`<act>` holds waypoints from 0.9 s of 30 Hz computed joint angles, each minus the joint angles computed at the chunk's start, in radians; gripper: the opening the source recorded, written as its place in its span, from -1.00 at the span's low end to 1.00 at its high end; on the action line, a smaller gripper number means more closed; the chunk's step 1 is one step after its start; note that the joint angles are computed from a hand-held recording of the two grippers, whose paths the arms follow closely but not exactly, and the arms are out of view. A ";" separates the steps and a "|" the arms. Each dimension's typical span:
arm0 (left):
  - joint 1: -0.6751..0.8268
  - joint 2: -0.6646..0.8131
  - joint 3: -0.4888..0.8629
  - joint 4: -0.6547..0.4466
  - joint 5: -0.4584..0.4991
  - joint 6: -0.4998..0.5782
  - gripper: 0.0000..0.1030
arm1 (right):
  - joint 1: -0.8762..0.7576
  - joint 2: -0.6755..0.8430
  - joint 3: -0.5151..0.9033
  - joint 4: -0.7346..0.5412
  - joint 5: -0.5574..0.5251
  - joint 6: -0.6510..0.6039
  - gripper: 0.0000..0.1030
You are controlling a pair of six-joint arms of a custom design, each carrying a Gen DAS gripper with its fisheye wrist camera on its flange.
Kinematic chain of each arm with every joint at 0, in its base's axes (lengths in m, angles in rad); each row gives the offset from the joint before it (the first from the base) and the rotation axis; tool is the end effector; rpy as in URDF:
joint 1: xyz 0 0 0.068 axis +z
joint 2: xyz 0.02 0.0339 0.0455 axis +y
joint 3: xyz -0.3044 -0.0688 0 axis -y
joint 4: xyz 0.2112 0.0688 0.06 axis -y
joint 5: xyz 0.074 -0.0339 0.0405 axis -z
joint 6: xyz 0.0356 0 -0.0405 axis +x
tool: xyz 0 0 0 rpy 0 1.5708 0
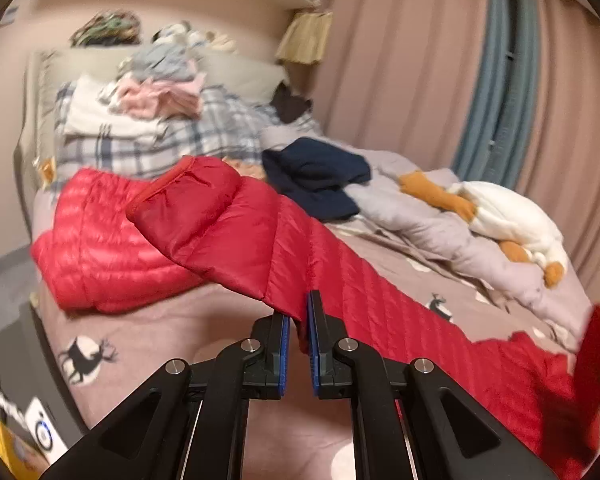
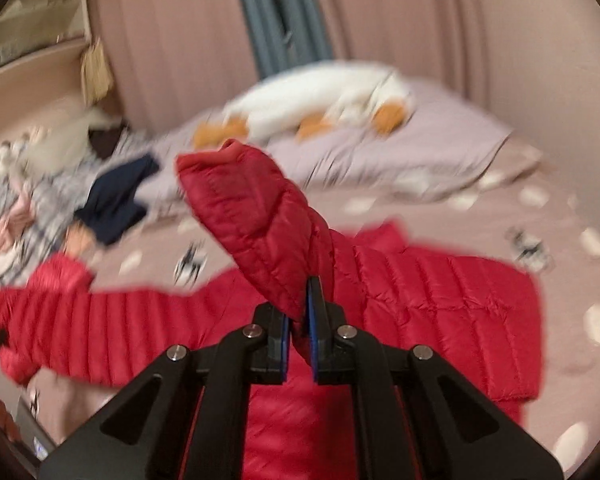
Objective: Fold large clothes
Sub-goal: 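Lift both sleeves and swing them inward over the jacket body, then lay the sleeves on the jacket body and open both tools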
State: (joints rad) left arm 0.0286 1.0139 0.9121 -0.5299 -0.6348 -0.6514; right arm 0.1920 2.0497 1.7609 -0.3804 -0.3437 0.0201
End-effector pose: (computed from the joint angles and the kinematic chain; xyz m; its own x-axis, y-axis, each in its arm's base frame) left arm 0.1575 0.0256 0.3495 -0.1654 -0.4931 -0.8541 -0.7566 0.6189 -0.2108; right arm 0.4533 0.1003 0.3143 -0.6177 -0.1008 -0.7800 -0.4268 0.8760 0.2248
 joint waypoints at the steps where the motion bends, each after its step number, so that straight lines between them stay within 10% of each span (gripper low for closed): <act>1: -0.013 -0.006 -0.002 -0.001 -0.003 0.002 -0.85 | 0.010 0.019 0.004 -0.031 -0.012 -0.018 -0.77; 5: -0.001 -0.012 -0.001 -0.003 0.017 0.014 -0.85 | 0.023 0.114 0.087 -0.153 -0.003 -0.054 -0.73; 10: 0.021 -0.035 -0.006 0.032 0.106 0.020 -0.85 | -0.018 0.056 0.025 -0.093 -0.015 -0.056 0.35; 27: -0.195 0.162 0.109 0.060 -0.031 -0.028 -0.85 | -0.233 0.206 -0.102 0.066 0.153 -0.077 0.24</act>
